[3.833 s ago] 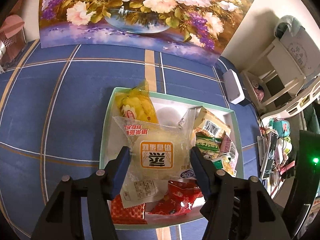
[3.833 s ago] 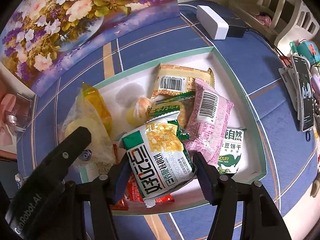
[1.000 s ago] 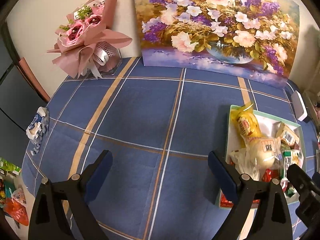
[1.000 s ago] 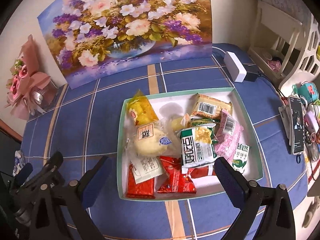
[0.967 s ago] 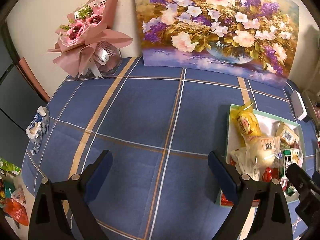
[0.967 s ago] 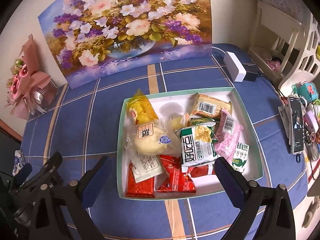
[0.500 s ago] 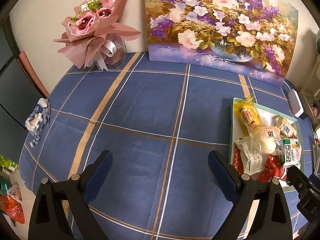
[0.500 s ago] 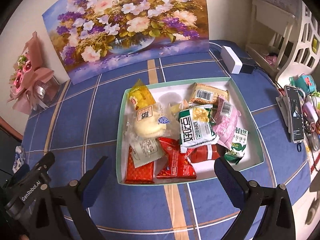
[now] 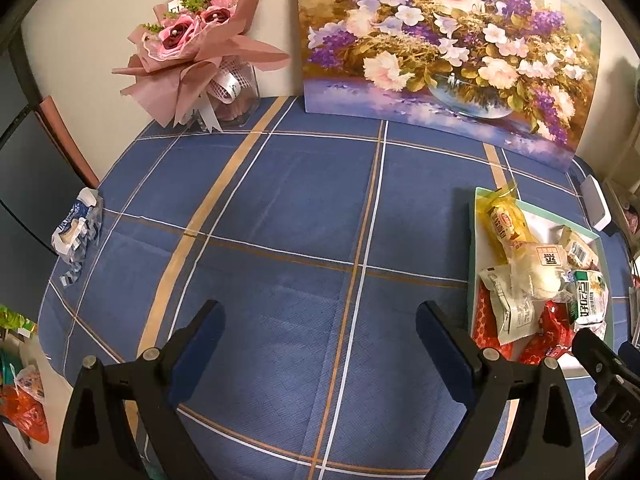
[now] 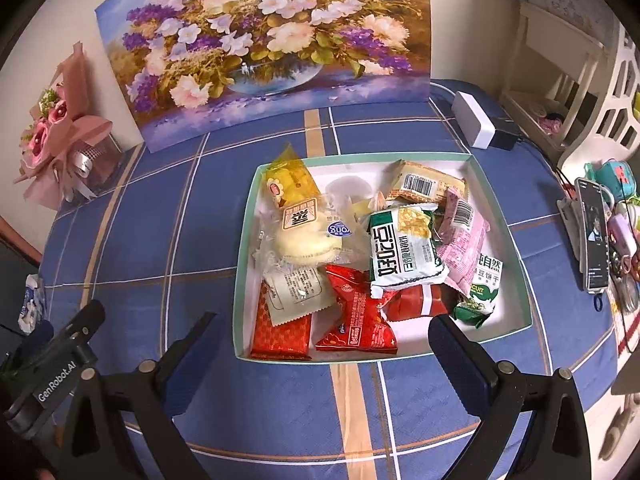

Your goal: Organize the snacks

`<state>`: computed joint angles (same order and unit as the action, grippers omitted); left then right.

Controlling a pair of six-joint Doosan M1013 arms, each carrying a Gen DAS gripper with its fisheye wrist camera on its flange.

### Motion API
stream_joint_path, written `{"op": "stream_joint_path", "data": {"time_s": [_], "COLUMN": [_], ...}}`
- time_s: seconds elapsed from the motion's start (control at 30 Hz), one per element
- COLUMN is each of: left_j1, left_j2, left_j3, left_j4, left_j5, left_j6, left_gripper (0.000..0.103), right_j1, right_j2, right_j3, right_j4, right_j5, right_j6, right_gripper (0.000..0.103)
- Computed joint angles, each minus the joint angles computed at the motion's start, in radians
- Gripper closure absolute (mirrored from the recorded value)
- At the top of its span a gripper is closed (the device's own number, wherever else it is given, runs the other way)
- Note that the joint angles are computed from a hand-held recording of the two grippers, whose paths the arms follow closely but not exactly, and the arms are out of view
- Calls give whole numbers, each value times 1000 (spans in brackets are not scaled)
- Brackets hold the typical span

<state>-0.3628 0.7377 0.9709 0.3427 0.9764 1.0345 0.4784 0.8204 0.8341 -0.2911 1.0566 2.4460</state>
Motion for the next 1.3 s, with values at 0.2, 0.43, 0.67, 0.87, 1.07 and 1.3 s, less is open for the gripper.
{"op": "stream_joint_path", "data": {"time_s": [0.2,0.43,0.67,0.87,1.07,1.3], "left_j1": [2,4,4,5,2,1], "left_j2": [15,27,31,31,30,32], "left_j3": [-23,-41,-45,-45,-41,-45], "left_j4": [-22,-47,-57,-58,-53,-49], "left_j5": [25,40,45,42,34,38], "left_j6": [17,33,38,41,43,48], "left_gripper": [7,7,7,7,7,7], "right_j1": [0,-4,-4,-4,-4,-4], "right_j2": [9,13,16,18,20,20], "right_j3": [-14,-20,-23,-26,-29,-30], "right_j4": [-3,1,2,6,10,10], "right_j5": [14,20,26,29,33,34], "right_j6": [-4,-12,-17,-25,-31,-31], "right_gripper": [0,0,0,0,0,0]}}
